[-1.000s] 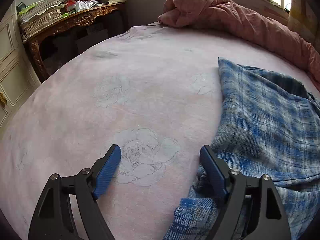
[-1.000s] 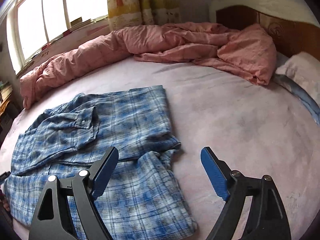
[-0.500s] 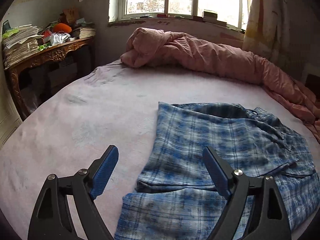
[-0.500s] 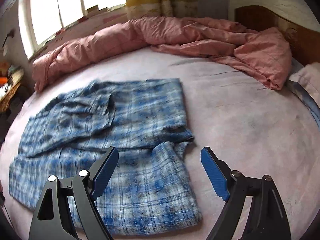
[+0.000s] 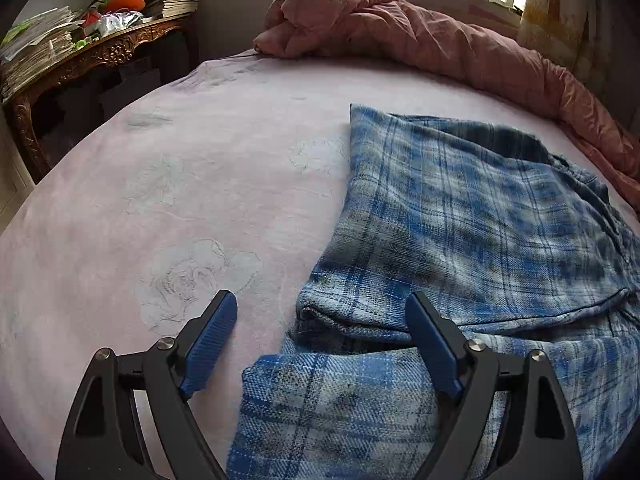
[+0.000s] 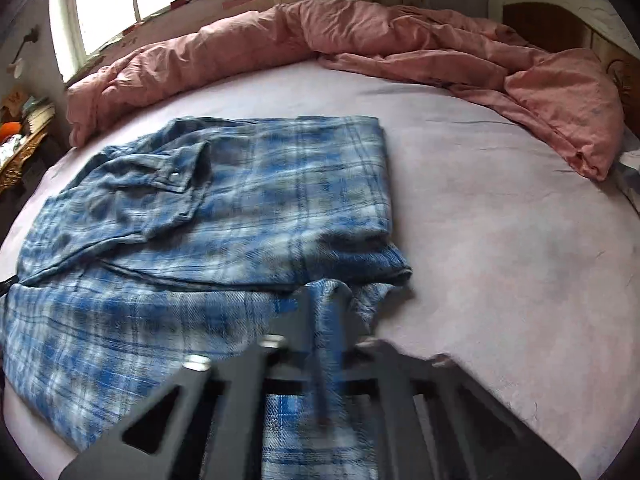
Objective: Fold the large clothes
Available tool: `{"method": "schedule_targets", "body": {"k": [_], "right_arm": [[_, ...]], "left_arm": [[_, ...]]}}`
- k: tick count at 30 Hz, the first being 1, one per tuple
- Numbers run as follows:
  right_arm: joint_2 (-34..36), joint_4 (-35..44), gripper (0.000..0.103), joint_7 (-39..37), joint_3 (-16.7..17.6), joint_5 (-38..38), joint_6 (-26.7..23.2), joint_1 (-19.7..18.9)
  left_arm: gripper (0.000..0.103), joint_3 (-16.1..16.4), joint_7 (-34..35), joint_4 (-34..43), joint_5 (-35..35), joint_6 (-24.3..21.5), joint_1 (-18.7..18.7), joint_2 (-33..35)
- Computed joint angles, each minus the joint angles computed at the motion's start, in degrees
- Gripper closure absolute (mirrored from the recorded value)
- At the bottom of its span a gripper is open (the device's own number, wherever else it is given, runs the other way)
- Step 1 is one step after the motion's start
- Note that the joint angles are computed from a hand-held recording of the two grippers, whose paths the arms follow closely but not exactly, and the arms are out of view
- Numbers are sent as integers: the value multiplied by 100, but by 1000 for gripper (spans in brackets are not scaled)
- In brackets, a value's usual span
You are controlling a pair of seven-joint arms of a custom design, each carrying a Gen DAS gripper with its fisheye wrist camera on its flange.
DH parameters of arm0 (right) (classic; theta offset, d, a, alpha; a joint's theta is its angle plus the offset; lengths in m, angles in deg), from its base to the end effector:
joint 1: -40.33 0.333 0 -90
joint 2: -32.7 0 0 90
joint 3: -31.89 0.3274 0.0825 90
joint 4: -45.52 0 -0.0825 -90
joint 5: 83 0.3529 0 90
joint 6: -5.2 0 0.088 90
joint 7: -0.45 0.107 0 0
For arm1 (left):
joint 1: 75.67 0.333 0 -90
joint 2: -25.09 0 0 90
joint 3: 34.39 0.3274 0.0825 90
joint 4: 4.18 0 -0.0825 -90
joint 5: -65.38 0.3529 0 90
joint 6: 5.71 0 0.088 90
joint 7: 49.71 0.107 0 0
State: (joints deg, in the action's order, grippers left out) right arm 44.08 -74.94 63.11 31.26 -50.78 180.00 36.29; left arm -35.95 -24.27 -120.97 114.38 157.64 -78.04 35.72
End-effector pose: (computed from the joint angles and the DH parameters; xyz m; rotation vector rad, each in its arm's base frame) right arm 0.5874 -0.0893 0.4366 -1.6286 1.8824 -0.6653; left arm 0.5906 -0.0803 0.4412 -2.0135 1.4702 -0.6241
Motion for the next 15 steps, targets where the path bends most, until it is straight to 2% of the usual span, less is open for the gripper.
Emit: {"method": "schedule_targets", "body": {"k": [2, 4, 6, 8, 10, 12, 14, 15], "right_arm": [[-124, -68, 100, -609, 439, 785, 162, -351], [-356, -88, 100, -1738, 924, 2166, 195, -746], [-538, -79, 100, -2423, 977, 2938, 35, -814], [-566, -85, 100, -2620, 876, 3160, 41, -709], [-428, -95, 100, -1985, 593, 2559, 137, -455], [-176, -109, 100, -1005, 68, 1468, 233, -7], [-1, -171, 99, 208, -680, 43, 259, 598], [2, -195, 99, 545, -871, -329, 240, 752]], "left_arm": [[18, 141, -532, -174, 583, 108, -86, -210], [18, 111, -773, -371, 860, 153, -29, -447], [18, 50, -1041, -560, 1121, 153, 58, -663], [18, -29, -1271, -680, 1308, 107, 157, -785], [18, -73, -1594, -838, 1546, 156, 265, -874], [18, -103, -2009, -1006, 1808, 269, 377, -998], [18, -120, -3009, -1202, 2694, 481, 528, -1263], [18, -148, -3555, -1276, 3199, 590, 615, -1414]]}}
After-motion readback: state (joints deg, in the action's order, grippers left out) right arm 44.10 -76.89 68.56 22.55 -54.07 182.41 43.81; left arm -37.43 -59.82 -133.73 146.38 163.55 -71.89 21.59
